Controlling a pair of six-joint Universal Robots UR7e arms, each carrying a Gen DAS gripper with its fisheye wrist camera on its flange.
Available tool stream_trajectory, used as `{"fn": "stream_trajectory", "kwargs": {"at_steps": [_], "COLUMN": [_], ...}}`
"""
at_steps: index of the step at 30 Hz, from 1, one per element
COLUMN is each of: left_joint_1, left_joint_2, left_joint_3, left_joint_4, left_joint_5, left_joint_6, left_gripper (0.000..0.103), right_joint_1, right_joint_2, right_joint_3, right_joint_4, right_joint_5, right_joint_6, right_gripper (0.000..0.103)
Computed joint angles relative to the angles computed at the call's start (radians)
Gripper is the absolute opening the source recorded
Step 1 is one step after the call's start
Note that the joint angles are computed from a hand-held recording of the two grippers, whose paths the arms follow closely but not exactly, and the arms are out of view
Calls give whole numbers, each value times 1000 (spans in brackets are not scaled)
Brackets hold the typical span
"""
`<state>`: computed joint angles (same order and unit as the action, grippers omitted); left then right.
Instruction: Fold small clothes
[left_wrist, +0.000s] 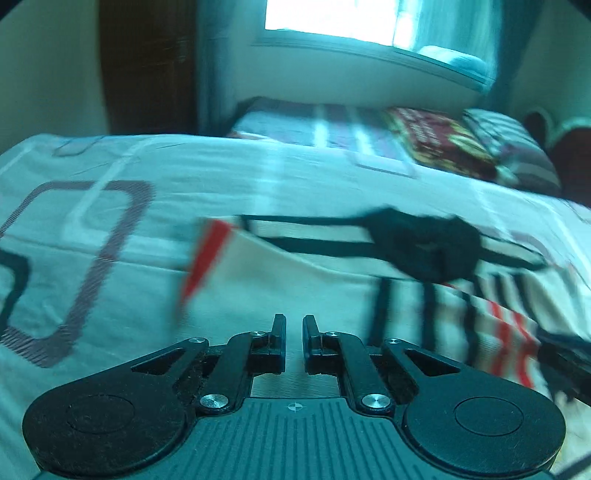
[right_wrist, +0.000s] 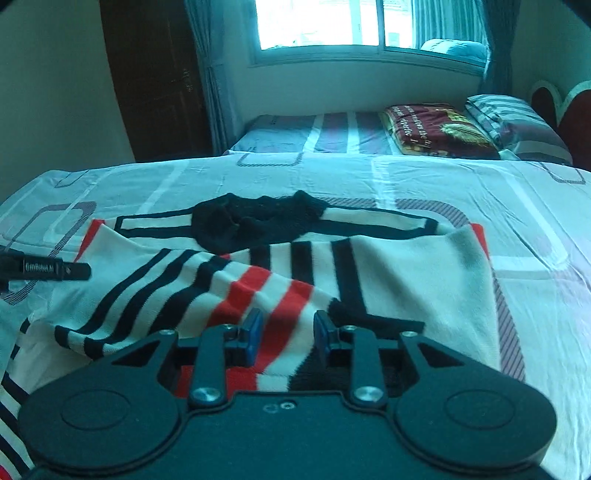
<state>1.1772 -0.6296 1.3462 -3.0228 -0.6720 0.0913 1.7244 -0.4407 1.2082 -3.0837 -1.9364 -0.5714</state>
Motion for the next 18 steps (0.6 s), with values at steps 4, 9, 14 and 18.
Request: {"fn": "stream_trajectory", "kwargs": {"at_steps": [4, 9, 14, 18], "left_joint_1": [-18, -13, -6, -36], "left_joint_2": [38, 37, -30, -66], "left_joint_3": [-28, -6, 94, 155], "left_joint_4": [53, 5, 6, 14], "left_joint_5": [-32, 11, 110, 121], "left_joint_6": [-10, 10, -95, -128], "left_gripper": [7, 7, 7, 7], "right_joint_1": [6, -17, -43, -27], "right_joint_2": [38, 50, -7, -46], "right_joint_3": [-63, -64, -7, 61], "right_joint_4": [72, 30, 5, -35], "right_joint_5": [14, -55, -88, -63], "right_joint_6": [-27, -100, -46, -48], "right_gripper": [28, 27, 27, 32]}}
